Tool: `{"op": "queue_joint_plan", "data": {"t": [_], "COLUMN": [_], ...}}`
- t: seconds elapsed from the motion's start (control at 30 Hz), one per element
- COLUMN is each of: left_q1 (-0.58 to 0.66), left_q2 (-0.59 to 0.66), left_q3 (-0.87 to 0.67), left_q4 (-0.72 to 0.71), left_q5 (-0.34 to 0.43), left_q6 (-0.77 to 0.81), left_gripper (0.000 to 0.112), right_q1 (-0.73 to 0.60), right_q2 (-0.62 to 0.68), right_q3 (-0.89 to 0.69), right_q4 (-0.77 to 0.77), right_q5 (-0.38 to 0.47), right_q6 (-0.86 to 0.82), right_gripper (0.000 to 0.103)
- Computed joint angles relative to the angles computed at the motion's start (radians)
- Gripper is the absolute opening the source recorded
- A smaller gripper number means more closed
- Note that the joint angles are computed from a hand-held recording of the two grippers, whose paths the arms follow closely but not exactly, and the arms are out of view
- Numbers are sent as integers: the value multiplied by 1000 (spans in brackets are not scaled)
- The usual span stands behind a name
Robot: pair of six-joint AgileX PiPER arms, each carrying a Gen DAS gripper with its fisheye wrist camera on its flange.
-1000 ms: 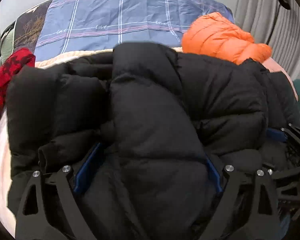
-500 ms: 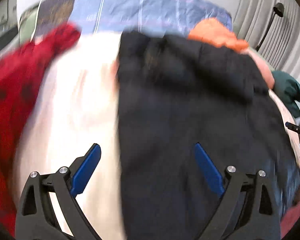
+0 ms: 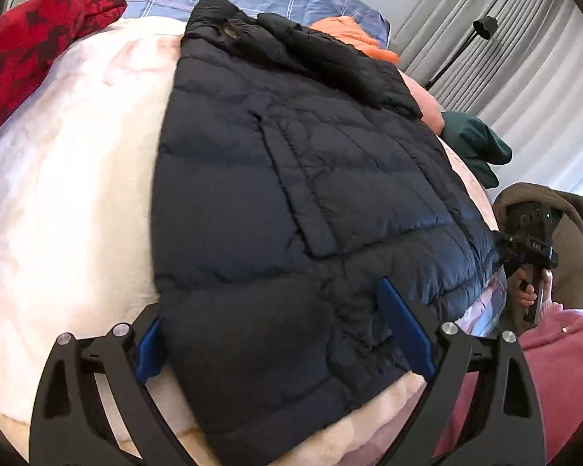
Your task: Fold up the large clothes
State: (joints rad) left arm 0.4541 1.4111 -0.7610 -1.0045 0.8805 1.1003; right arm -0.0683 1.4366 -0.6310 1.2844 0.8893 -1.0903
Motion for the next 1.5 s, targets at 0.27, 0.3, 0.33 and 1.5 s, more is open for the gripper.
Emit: {"op": "queue_joint_plan", "data": {"t": [0.27,0.3,0.33,1.5], "left_q1": [-58,-41,-26,-215], "left_q2": [-6,-17,-30,604], "left_q3": [-25,-19,-20,-998], "left_q4": [-3,-21,-37,285], "left_q5": [-70,-63,-53,67], "left_q6": [-143,-147,-155,-885], "left_gripper": [11,7,7,18], "right_q1": [72,56,35,87], "right_q2": [47,32,26,679], "right_q3": [-71,-64,-62,-1175], "right_q4": [30,33,63,-222], "right_q5": [25,40,68,56], "right_q6": [20,22,14,820], "right_gripper": [19,12,10,20]}}
